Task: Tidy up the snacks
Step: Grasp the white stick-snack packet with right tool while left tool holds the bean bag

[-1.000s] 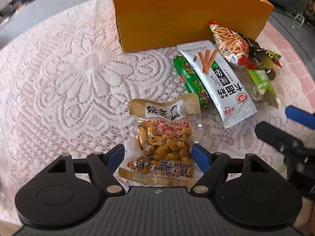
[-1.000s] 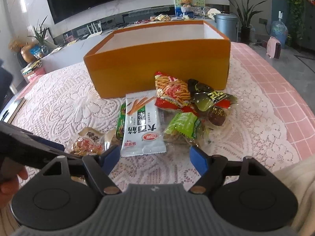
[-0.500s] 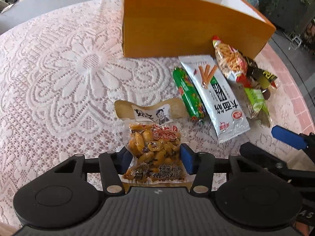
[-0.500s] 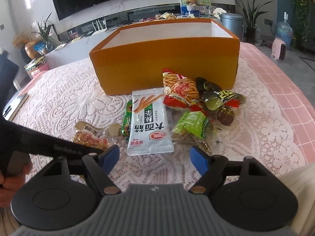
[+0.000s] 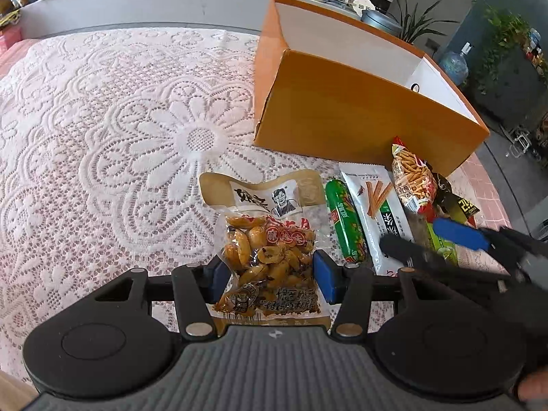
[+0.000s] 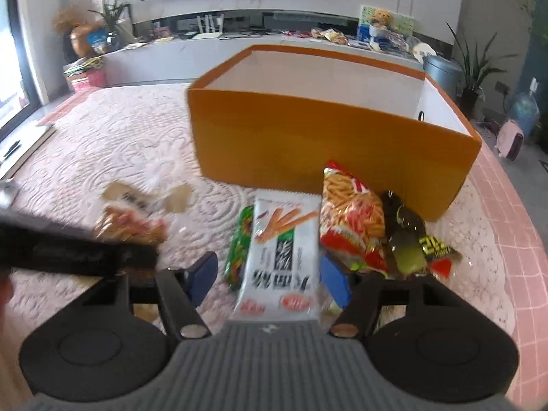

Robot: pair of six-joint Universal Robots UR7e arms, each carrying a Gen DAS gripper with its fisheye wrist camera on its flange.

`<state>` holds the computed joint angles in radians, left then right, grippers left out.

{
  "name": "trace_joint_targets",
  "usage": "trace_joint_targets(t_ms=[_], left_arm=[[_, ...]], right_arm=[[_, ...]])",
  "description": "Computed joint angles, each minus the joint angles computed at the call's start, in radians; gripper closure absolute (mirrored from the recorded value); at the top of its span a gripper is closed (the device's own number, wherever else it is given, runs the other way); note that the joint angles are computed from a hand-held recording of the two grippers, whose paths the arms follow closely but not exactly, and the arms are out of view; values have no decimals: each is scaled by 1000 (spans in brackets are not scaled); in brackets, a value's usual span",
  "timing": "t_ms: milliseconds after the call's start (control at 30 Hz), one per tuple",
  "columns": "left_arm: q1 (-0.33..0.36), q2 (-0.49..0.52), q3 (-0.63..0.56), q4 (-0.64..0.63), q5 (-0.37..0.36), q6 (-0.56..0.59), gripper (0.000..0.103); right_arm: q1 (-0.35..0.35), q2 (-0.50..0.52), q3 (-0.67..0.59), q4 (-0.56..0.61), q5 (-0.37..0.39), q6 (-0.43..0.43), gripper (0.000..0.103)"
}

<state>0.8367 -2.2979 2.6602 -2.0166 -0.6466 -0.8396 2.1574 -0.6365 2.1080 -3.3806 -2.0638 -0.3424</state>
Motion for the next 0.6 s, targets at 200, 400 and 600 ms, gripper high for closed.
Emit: trace_joint_targets(t_ms=[200,400,600], left_arm=[[16,25,-1,-27,-9,20,44],[66,100,3,-148,-30,89,44],[101,133,2,-216,-49,127,44]], right_arm=[[-43,33,-74,100,-23,127,38],[-49,74,-90,67,-22,113,31],[-53,101,-82,-26,1,88,52]])
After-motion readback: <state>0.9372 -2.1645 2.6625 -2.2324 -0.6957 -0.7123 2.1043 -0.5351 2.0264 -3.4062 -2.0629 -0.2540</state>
